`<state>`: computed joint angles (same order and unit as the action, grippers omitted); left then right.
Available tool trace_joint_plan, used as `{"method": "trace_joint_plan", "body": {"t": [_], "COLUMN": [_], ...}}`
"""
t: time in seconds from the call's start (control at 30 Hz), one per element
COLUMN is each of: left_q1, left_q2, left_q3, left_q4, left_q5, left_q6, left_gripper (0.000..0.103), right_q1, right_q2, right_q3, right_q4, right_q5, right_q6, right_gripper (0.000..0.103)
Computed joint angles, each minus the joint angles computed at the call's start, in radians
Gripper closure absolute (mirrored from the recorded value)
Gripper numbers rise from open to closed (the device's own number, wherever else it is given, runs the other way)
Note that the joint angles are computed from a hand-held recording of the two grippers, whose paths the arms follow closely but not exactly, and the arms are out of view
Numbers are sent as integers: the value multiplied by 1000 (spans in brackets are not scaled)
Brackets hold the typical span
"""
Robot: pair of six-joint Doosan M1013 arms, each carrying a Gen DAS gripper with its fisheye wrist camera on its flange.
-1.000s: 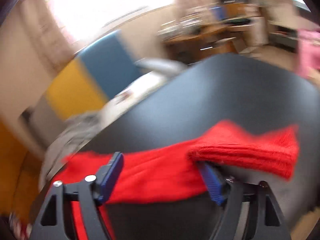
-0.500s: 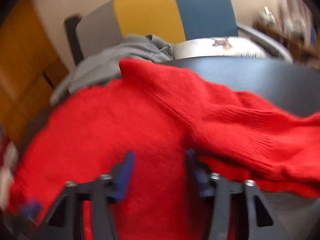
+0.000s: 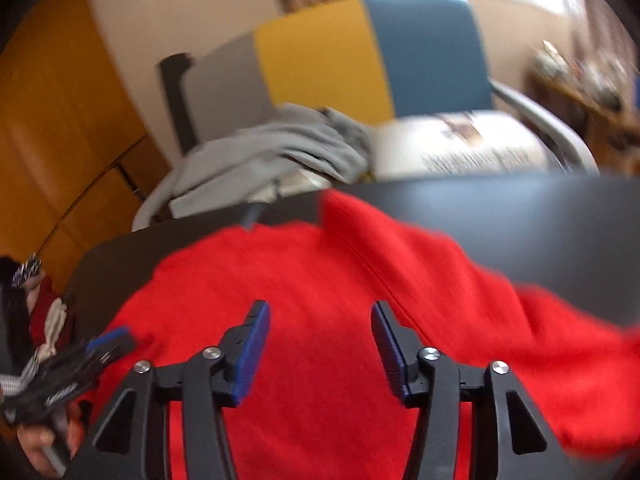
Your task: Fold clothes
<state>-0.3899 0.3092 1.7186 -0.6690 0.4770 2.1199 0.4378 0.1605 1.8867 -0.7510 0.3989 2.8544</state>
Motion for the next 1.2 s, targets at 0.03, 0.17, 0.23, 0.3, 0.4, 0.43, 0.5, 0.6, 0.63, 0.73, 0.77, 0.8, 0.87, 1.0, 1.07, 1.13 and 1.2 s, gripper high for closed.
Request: {"method": "trace_joint_plan", "body": {"t": [0.03,0.17,0.23,0.3,0.4,0.43,0.5,0.6,0.63,0.73,0.77,0.8,0.87,1.0,1.07,1.13,1.2], "left_q1": [-7,-33,-42,-23,16,25,24,14,13,7,2,2,10,16,15,13,11], "left_q2": [17,74,101,118,138,146,155,154,155,156,147,127,73,-1,-28,-54,-73], "left_q3": [-22,-68,-89,-90,-113,-124,-136,-132,-135,-156,-155,-135,-70,20,64,110,146], "left_q4": [40,327,478,493,455,441,502,612,626,683,733,738,606,281,169,99,53], "left_q5": [-7,-62,-77,-93,-97,-92,-92,-98,-92,-43,-26,-45,-106,-106,-86,-78,-71], "left_q6": [-34,-261,-390,-435,-494,-493,-544,-626,-635,-664,-710,-726,-620,-297,-168,-89,-38], "left_gripper": [76,76,76,73,75,75,75,75,75,75,75,76,76,75,75,75,75], "right_q1": [-6,-37,-61,-79,-91,-94,-87,-76,-78,-78,-74,-69,-57,-22,1,19,26], "right_q2": [23,114,149,163,156,157,161,161,160,167,161,152,123,19,-29,-79,-122], "right_q3": [-26,-110,-125,-110,-76,-75,-79,-79,-78,-94,-94,-91,-68,23,62,105,143], "right_q4": [36,178,205,158,0,-13,-60,-94,-83,4,11,12,-60,-255,-267,-228,-174], "right_q5": [8,37,62,61,-13,-17,-4,-4,-21,-22,-13,-5,-13,0,62,144,207], "right_q6": [-53,-225,-235,-139,82,115,177,198,178,62,48,43,112,277,237,151,70], "right_gripper": [49,49,49,49,49,49,49,40,31,23,24,24,24,23,23,22,22]}}
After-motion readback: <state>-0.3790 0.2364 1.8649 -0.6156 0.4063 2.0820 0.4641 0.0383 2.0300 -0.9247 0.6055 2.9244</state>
